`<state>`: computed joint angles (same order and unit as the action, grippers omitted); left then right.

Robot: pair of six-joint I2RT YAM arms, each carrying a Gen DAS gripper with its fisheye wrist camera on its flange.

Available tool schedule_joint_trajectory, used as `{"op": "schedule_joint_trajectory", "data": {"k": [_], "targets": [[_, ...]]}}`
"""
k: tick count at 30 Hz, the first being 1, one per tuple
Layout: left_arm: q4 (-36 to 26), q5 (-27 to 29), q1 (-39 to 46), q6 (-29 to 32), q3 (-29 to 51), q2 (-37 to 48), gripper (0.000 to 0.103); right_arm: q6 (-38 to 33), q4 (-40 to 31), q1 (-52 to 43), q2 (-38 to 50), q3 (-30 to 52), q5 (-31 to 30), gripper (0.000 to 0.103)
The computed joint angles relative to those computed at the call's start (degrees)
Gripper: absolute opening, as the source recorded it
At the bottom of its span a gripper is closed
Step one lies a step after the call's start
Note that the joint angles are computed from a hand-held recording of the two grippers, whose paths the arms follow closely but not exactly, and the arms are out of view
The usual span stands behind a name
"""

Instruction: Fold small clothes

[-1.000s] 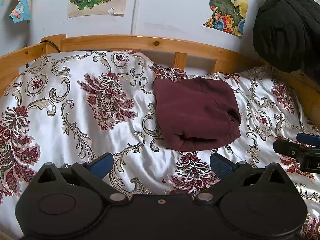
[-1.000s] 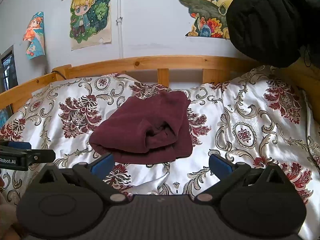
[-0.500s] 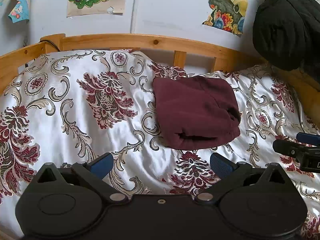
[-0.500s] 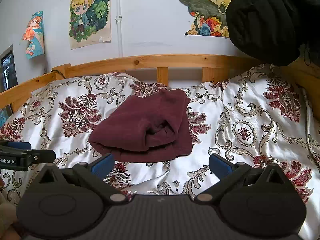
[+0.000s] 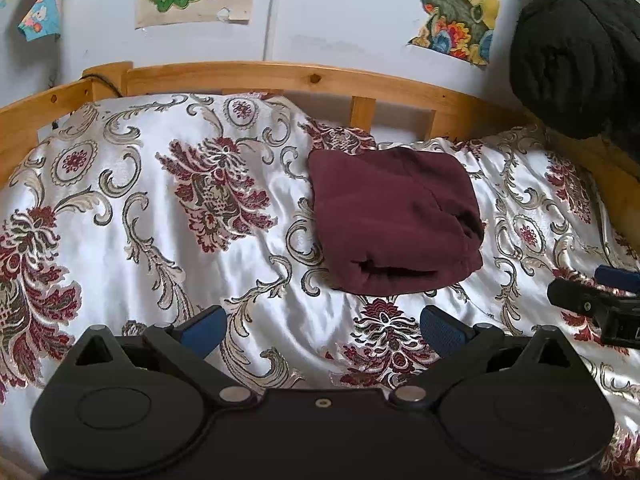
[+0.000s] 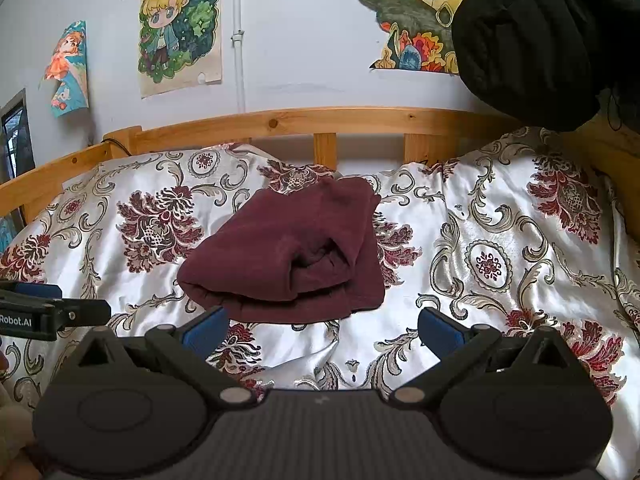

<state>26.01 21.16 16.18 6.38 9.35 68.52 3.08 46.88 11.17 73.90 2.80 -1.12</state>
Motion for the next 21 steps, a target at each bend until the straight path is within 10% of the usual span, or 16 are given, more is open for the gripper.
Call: {"op": "schedule_joint_trajectory", "data": {"k": [9, 21], "targets": [[-1.04, -19.78, -10.09, 0.38, -1.71, -4.98, 0.102, 0.22, -0.03, 0.54, -0.01, -0.15, 0.61, 0.103], [-2.56, -17.35, -8.34, 0.27, -1.48, -6.46, 0.102, 0.07, -0.61, 0.34, -0.51, -0.17, 0.37, 0.103]]}}
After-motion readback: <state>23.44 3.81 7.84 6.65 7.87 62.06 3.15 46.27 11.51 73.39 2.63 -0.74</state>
